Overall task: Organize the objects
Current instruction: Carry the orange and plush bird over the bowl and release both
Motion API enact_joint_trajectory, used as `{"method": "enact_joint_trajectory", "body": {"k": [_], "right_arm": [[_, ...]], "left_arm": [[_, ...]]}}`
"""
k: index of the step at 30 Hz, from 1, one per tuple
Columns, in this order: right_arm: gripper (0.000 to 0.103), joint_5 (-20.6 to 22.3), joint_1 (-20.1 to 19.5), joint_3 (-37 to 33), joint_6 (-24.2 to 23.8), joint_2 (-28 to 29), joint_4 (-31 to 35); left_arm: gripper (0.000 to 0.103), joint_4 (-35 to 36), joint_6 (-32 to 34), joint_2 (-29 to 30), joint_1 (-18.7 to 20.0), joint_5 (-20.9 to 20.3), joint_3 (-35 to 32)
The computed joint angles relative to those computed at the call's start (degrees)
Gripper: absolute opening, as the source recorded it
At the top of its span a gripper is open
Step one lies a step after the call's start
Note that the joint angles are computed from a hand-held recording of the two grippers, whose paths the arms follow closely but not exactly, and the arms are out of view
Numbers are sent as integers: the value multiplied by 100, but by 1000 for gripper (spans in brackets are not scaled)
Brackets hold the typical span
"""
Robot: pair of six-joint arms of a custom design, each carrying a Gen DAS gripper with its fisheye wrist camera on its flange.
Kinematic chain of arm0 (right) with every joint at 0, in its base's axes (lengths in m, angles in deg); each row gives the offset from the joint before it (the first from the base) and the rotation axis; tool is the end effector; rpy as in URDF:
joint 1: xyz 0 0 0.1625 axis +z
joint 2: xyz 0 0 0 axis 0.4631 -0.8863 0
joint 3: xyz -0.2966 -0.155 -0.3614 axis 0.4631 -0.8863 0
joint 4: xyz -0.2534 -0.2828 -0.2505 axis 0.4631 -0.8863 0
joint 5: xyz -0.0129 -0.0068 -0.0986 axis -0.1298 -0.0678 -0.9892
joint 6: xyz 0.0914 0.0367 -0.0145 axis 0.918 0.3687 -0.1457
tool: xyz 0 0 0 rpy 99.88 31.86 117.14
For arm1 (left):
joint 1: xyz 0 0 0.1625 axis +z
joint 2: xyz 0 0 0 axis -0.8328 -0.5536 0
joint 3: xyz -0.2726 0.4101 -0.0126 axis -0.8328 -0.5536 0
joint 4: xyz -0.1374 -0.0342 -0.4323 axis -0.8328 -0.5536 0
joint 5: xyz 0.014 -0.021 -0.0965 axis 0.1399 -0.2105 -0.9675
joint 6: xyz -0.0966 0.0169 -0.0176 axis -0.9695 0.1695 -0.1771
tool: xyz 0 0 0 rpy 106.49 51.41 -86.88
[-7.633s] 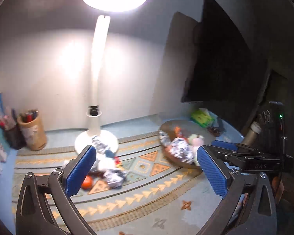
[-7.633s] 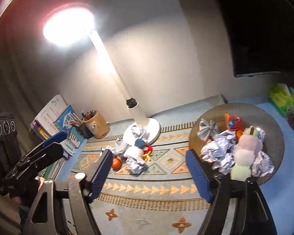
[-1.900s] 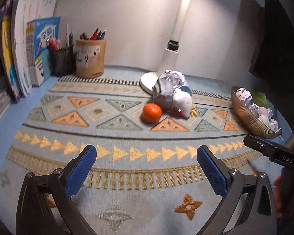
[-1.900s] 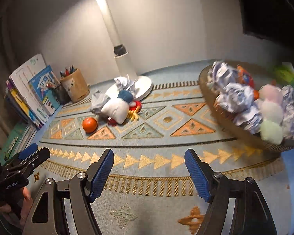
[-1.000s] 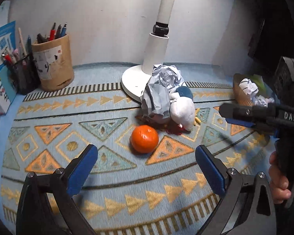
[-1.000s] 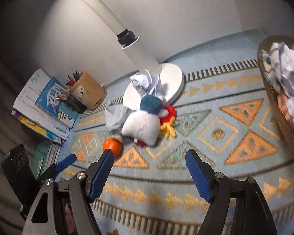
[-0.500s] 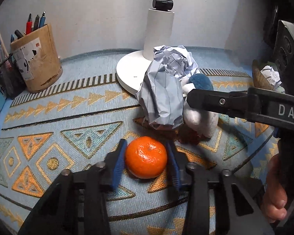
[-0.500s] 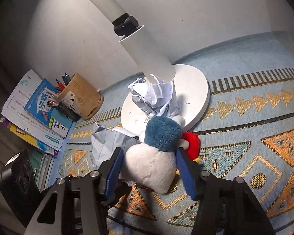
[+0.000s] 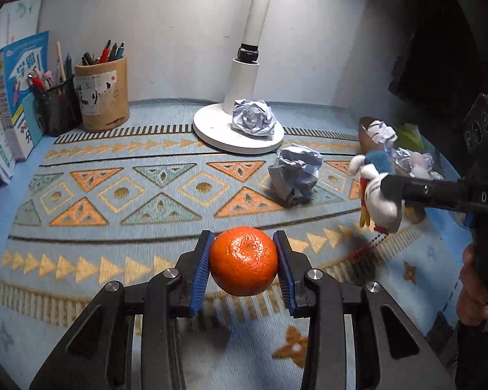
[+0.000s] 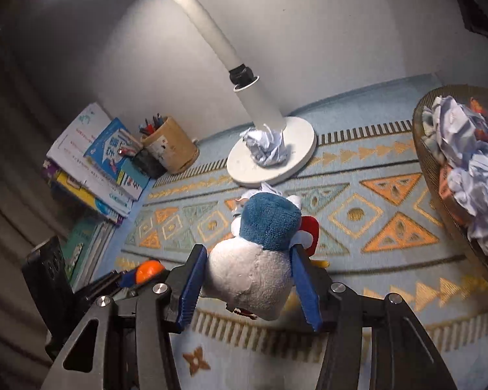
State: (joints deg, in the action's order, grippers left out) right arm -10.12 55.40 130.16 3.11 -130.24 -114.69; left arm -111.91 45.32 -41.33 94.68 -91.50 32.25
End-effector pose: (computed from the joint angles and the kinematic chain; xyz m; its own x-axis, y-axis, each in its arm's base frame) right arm 0.0571 -0.5645 0.3729 -0.9150 -0.2493 0.3171 -0.3767 0.8091 -0.4510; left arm -0.3537 -0.5356 0.0170 -0.8055 0.2515 -0.5366 0.5321 0.7055 -0.4681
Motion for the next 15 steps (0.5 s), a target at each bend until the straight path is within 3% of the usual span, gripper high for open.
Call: {"method": "enact_joint_trajectory", "body": {"k": [5, 9, 12, 15], "right_arm": [[52, -773, -58, 715, -998, -334, -614], [52, -1729, 105, 1103, -1857, -73, -1556], [55, -1702, 41, 1221, -2087, -28, -1854], [69, -1319, -137, 1218, -1699, -180, -1726]], "left_arm": [[34, -352, -85, 212, -149, 352, 181], [34, -728, -13, 431, -191, 655, 230], [34, -554, -82, 424, -171, 655, 217], [35, -699, -59, 379, -113, 427, 265]]}}
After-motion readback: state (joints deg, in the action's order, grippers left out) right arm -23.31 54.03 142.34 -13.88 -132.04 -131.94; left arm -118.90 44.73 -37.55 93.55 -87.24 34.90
